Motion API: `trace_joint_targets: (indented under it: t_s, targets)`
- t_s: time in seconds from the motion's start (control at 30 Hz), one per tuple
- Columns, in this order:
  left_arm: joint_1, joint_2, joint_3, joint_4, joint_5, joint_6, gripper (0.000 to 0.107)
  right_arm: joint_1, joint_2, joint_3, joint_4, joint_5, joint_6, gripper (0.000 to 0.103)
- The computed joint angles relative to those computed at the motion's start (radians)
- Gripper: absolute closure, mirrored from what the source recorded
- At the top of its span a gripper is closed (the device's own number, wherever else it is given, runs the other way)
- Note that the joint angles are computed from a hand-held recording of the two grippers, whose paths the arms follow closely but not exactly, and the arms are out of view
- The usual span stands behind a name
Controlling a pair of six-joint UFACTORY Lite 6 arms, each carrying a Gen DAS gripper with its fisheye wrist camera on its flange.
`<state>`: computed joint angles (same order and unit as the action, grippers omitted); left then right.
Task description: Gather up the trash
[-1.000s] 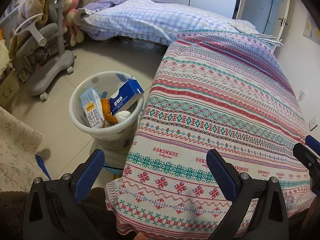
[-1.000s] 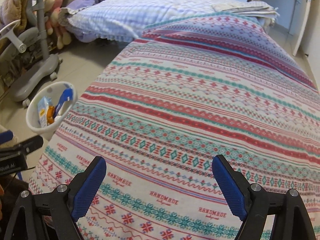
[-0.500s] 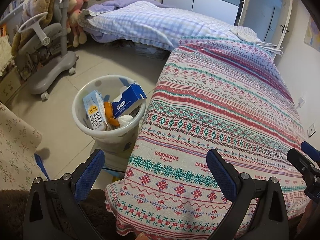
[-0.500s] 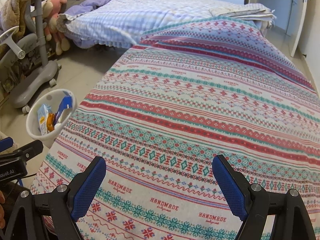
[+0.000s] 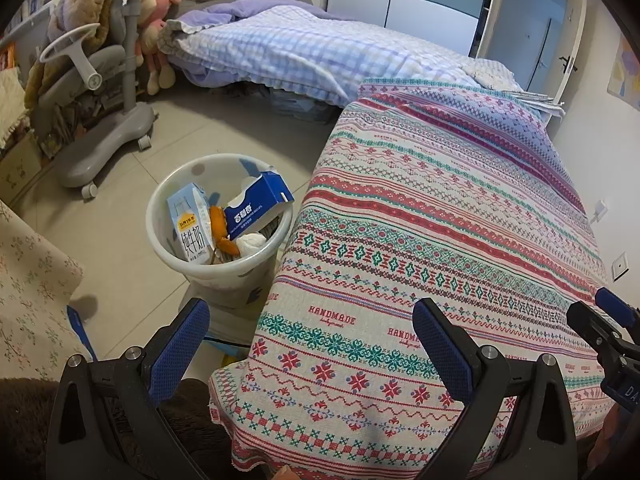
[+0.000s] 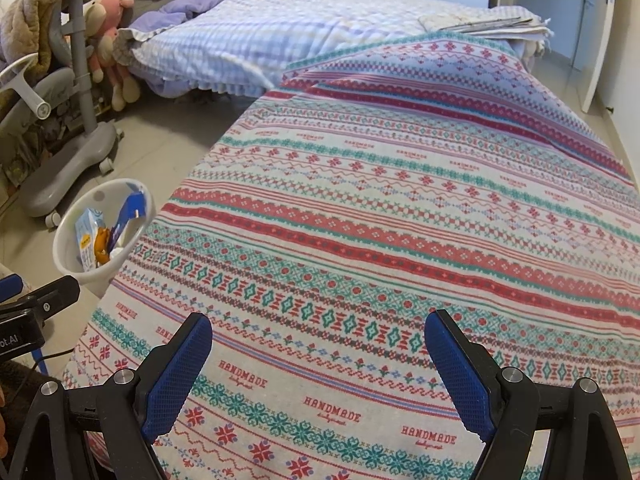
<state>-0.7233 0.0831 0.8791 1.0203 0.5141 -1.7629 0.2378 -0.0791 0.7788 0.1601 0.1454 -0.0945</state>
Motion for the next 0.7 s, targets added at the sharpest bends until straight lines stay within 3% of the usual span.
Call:
trace_joint_targets:
  t_s: [0.7]
  targets:
    - [-0.002, -0.012, 0.006, -0.005, 0.009, 0.011, 0.004, 0.008, 0.005, 0.009, -0.043, 0.003, 0.051, 0.013]
